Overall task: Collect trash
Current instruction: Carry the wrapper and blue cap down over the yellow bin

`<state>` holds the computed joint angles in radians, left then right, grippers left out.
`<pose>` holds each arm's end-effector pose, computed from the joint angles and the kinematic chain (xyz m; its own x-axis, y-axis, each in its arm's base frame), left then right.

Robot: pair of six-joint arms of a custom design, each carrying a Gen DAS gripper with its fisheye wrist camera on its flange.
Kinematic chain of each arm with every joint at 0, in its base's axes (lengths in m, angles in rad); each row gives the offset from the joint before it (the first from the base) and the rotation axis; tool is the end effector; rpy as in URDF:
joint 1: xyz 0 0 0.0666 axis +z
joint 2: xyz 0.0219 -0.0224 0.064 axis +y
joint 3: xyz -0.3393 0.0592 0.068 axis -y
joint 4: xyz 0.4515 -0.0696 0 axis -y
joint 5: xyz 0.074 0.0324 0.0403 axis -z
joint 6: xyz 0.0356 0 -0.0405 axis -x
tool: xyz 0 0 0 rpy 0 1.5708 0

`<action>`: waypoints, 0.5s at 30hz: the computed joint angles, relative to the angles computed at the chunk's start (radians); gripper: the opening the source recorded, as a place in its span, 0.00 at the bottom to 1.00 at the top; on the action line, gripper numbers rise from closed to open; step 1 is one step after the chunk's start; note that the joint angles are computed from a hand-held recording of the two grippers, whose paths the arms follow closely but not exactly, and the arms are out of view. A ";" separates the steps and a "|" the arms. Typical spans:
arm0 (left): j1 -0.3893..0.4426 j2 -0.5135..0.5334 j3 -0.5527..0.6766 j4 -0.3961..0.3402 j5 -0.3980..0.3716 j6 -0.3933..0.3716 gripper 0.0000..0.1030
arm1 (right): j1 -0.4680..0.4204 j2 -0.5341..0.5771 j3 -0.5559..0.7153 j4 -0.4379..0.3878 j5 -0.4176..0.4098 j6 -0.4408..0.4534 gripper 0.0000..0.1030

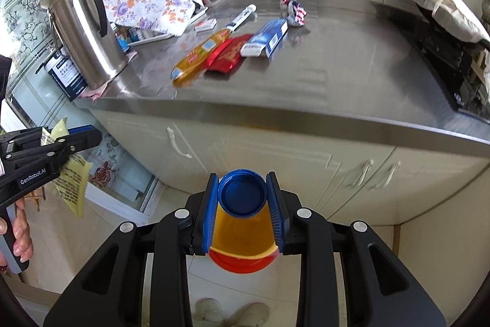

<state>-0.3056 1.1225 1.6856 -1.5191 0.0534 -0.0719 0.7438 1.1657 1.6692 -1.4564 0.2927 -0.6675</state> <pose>0.3626 -0.1168 0.6173 -0.7533 0.3129 -0.5784 0.3849 0.9230 -0.0021 0.3079 0.2688 0.5989 -0.7963 0.0728 -0.6006 -0.0412 0.9839 0.1739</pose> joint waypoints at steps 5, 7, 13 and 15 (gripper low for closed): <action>0.009 -0.019 -0.049 -0.004 0.046 -0.063 0.13 | 0.036 -0.001 -0.027 0.001 0.005 -0.047 0.31; 0.011 -0.023 -0.071 -0.004 0.064 -0.097 0.13 | 0.042 -0.005 -0.046 0.011 -0.010 -0.060 0.31; -0.014 -0.016 -0.155 0.012 0.102 -0.170 0.14 | 0.019 -0.006 -0.123 0.046 -0.089 -0.067 0.31; -0.023 -0.003 -0.187 0.019 0.112 -0.192 0.14 | -0.001 -0.002 -0.155 0.063 -0.125 -0.052 0.31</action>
<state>-0.3287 1.1198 1.4989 -1.5004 0.1651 -0.2641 0.7427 1.1641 1.5141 -1.3936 0.1675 -0.7197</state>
